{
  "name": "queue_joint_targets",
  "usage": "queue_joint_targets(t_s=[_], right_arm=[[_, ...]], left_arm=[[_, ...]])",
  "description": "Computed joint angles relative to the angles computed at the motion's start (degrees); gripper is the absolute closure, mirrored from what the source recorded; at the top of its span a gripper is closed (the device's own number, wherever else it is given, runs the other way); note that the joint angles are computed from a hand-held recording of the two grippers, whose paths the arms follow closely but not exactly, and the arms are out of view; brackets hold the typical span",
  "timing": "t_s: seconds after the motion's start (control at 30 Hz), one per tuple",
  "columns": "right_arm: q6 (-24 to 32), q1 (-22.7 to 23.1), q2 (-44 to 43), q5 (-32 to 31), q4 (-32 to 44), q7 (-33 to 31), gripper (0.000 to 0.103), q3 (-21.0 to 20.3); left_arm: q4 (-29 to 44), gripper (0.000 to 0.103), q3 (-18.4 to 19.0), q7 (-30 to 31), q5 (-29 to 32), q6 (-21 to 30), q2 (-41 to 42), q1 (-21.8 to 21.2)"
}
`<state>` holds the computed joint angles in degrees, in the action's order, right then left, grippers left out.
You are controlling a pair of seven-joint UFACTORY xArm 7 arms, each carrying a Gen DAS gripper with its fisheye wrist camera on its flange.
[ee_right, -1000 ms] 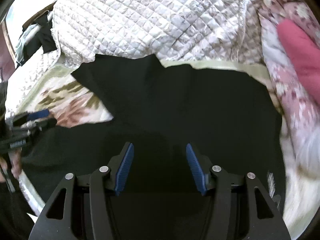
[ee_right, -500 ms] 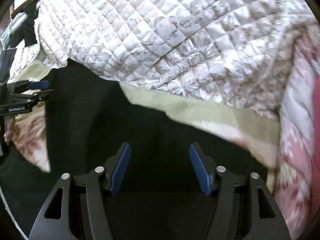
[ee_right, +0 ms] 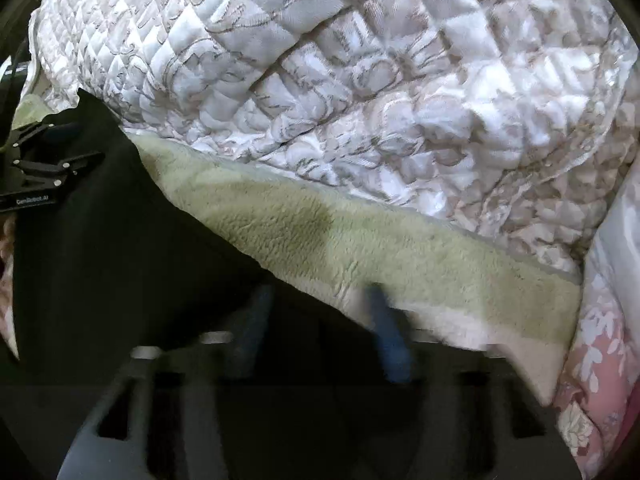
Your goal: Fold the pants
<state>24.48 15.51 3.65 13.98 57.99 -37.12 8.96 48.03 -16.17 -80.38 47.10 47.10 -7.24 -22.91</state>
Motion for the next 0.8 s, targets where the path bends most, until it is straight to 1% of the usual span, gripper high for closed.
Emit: queue_joint_targets(t_s=[0.03,0.07,0.1,0.13,0.2,0.23,0.27,0.3,0.37,0.4,0.5,0.53,0.6,0.63,0.67,0.77,0.8], right_arm=[[-1.38,2.18,-0.83,0.35,-1.34,-0.68,0.096,-1.89],[-3.52,4.65,-1.66,-1.70,-2.92,-0.05,0.096,-3.85],[-4.25,4.72,-2.15,-5.06,-3.54,2.84,0.096,-3.59],[-4.82,2.40,-2.97,-6.03,-4.25,4.21,0.096,-1.01],[-5.39,1.97,-5.63,-2.45,-5.83,2.52,0.096,-0.28],[-5.39,2.39,-7.64,0.40,-6.85,0.67,0.096,-0.69],[-5.55,3.71,-10.21,3.19,-8.39,-1.42,0.097,-1.98],[-5.39,3.90,-12.89,5.89,-9.82,-3.28,0.096,-2.18],[-3.99,6.59,-18.31,9.81,-12.50,-6.32,0.096,-5.20],[-3.68,7.62,-20.83,10.89,-13.88,-6.86,0.096,-6.01],[-0.50,10.02,-31.58,14.29,-19.65,-8.15,0.097,-8.65],[0.99,10.24,-36.74,15.15,-22.55,-8.01,0.097,-9.16],[3.92,10.85,-44.04,15.02,-26.45,-6.36,0.097,-10.13],[6.12,10.81,-49.28,14.88,-29.21,-4.98,0.097,-10.62],[8.50,10.56,-53.60,14.27,-31.28,-3.39,0.097,-11.03],[16.91,8.23,-67.25,11.69,-37.95,2.09,0.097,-11.26],[19.83,8.07,-70.98,10.07,-39.69,4.37,0.097,-12.10]], left_arm=[[0.44,0.052,-0.58,-0.19,0.88,1.15,0.24,-0.31],[1.39,0.074,-1.26,-0.29,1.77,3.03,0.83,-0.81],[1.67,0.087,-1.51,-0.28,2.46,3.84,0.75,-1.32],[1.73,0.098,-1.65,-1.01,2.78,4.36,0.26,-1.73],[1.15,0.099,-1.71,-3.03,2.52,4.38,-1.60,-2.13],[0.24,0.099,-1.89,-3.80,2.22,4.15,-3.30,-2.28],[-0.48,0.099,-2.43,-4.37,1.99,4.75,-5.01,-2.38],[-1.22,0.099,-2.99,-4.69,1.39,5.21,-6.83,-2.47],[-3.34,0.099,-4.32,-5.96,-0.53,5.38,-11.60,-2.73],[-4.25,0.099,-5.17,-6.32,-1.68,5.79,-14.19,-2.74],[-7.57,0.099,-8.21,-7.95,-5.46,6.77,-22.85,-3.64],[-8.13,0.099,-9.32,-8.26,-6.79,7.37,-25.23,-4.00],[-8.04,0.099,-12.46,-9.03,-9.49,9.96,-28.72,-4.48],[-8.37,0.099,-13.54,-9.06,-11.16,10.74,-30.62,-5.03],[-8.46,0.099,-14.86,-9.14,-13.30,12.08,-32.50,-5.84],[-8.27,0.099,-21.03,-11.23,-19.62,16.86,-36.35,-7.69],[-8.33,0.099,-22.73,-12.24,-21.81,17.88,-37.34,-8.37]])
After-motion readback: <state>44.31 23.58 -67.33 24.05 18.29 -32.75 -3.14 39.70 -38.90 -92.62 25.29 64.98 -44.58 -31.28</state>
